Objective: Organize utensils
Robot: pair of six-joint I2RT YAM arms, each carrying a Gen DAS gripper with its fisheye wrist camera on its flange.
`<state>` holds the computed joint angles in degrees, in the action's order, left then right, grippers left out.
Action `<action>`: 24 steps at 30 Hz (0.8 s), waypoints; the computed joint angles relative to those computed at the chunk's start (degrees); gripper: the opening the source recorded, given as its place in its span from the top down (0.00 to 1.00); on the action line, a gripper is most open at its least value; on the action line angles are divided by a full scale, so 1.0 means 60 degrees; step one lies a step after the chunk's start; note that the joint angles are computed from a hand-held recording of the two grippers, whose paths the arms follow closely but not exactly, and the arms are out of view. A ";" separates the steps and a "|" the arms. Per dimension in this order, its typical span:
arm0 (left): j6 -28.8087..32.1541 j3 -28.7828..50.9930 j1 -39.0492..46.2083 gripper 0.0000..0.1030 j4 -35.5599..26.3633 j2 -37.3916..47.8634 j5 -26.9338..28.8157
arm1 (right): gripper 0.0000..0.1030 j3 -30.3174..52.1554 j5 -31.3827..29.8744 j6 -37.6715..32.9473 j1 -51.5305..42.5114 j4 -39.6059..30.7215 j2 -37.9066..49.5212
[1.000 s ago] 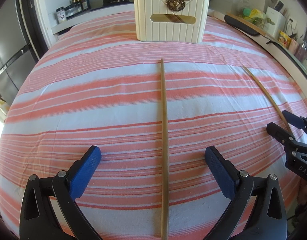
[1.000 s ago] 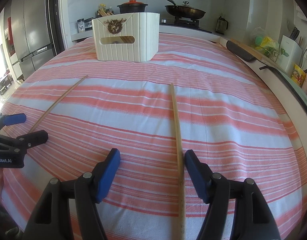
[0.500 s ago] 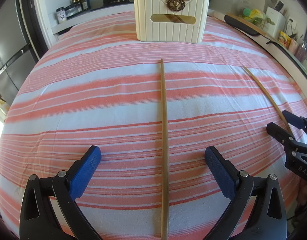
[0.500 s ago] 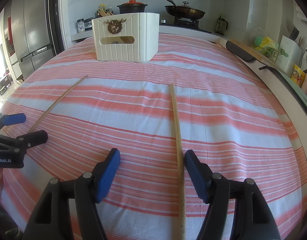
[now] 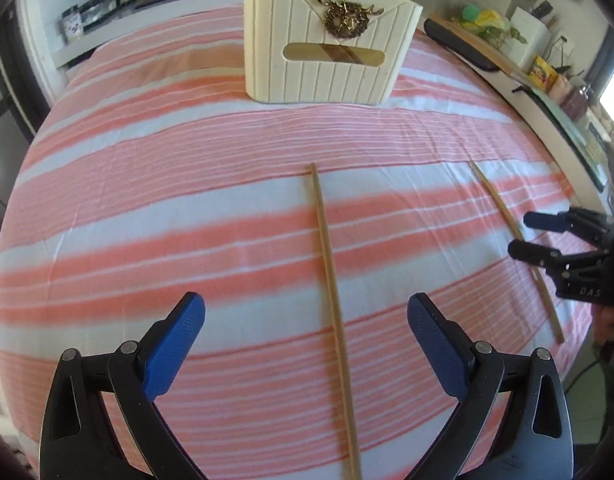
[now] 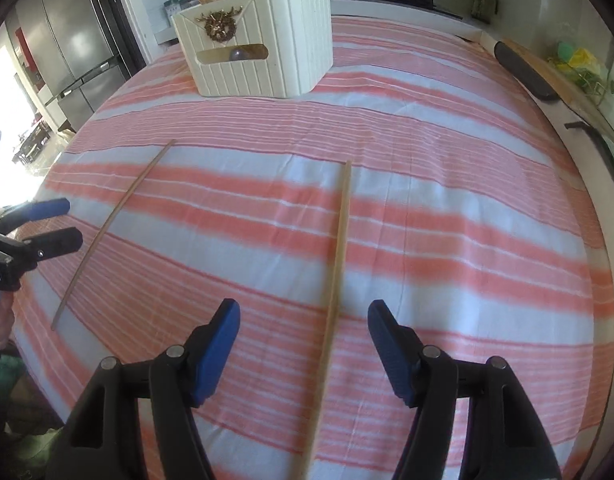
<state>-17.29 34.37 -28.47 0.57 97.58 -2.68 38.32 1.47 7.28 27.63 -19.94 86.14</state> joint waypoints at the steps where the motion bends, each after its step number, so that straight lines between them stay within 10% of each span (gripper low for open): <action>1: 0.0158 0.0484 0.0038 0.14 -0.0288 0.0419 -0.0085 | 0.44 0.0441 0.0067 -0.0182 -0.0110 -0.0098 0.0543; 6: 0.0534 0.2225 0.0023 0.37 -0.1262 0.1937 -0.0283 | 0.75 0.2114 0.0127 -0.0680 -0.0275 -0.0420 0.2165; 10: 0.0646 0.2396 0.0031 0.93 -0.0990 0.2058 -0.0119 | 0.93 0.2779 -0.0112 -0.0559 -0.0515 -0.0517 0.2714; 16: 0.0319 0.1150 0.0167 0.96 -0.0067 0.0805 -0.0082 | 0.94 0.2017 -0.0834 0.0007 -0.0850 0.0034 0.1611; 24: -0.0105 -0.0845 -0.0188 0.96 -0.0734 -0.4524 -0.0537 | 0.94 0.0920 -0.1152 0.0393 -0.0612 -0.0904 -0.2648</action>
<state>-17.92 29.30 -29.60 -3.83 70.43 -5.91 43.84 -5.44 9.64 23.96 -25.36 70.25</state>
